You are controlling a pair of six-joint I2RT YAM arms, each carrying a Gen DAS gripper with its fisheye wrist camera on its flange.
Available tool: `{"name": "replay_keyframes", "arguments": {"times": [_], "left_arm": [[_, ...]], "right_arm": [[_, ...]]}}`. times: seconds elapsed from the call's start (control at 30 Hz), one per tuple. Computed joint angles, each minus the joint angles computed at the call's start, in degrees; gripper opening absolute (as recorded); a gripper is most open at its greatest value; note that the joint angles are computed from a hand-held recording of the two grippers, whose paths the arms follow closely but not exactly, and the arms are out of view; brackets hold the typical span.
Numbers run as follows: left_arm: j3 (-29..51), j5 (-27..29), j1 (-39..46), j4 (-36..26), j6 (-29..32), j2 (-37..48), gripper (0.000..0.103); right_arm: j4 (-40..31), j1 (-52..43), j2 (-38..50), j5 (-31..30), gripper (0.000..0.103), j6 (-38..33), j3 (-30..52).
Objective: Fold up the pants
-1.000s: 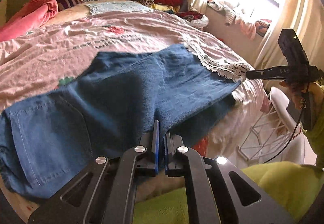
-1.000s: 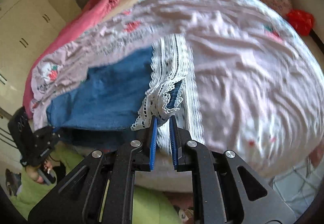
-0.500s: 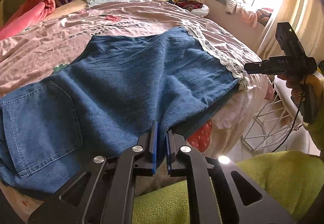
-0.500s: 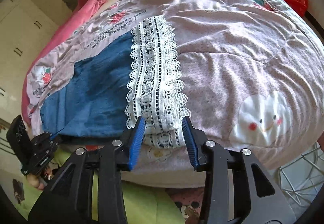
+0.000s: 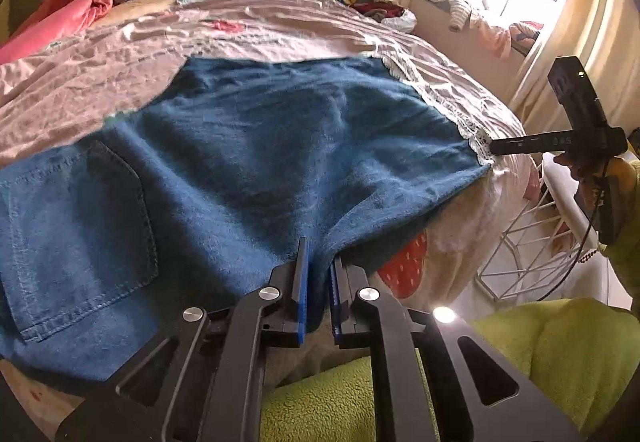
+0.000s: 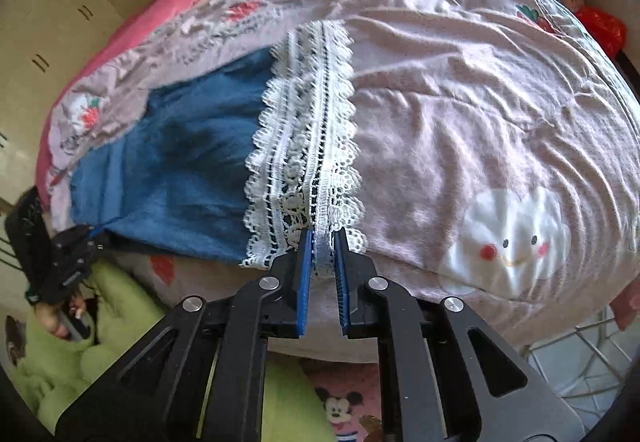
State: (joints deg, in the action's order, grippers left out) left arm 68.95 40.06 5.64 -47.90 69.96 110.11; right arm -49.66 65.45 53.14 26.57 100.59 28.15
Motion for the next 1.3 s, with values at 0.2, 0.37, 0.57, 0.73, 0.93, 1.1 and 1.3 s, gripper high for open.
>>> {"name": "replay_keyframes", "arguments": {"times": [0.2,0.37,0.57,0.73,0.93,1.1,1.3], "left_arm": [[-0.16,-1.26,-0.16,-0.48,1.36,1.02,0.017],[-1.06,-1.51,-0.41,0.18,1.68,1.11,0.023],[0.32,-0.62,0.30,-1.35,1.30,2.52,0.023],[1.12,-0.01,0.56,-2.08,1.05,3.55,0.023],[1.59,0.26,0.32,-2.06,0.35,4.30,0.024],[1.70,0.42,-0.46,-1.78,-1.25,4.26,0.029],[-0.84,-0.40,-1.38,-0.35,-0.23,1.93,0.045]], "right_arm": [[-7.70,-1.47,-0.95,-0.06,0.035,-1.20,3.92],[-3.35,-17.79,-7.52,2.87,0.038,-20.32,2.88],[16.69,-44.39,-3.63,-9.66,0.048,-48.09,-1.00],[29.59,-56.10,6.09,-20.26,0.050,-56.47,-3.33],[35.74,-55.84,8.15,-22.07,0.037,-59.52,-5.63],[32.25,-56.47,3.50,-23.65,0.010,-60.95,-5.49],[20.53,-55.68,3.81,-19.02,0.006,-68.83,4.78]]}}
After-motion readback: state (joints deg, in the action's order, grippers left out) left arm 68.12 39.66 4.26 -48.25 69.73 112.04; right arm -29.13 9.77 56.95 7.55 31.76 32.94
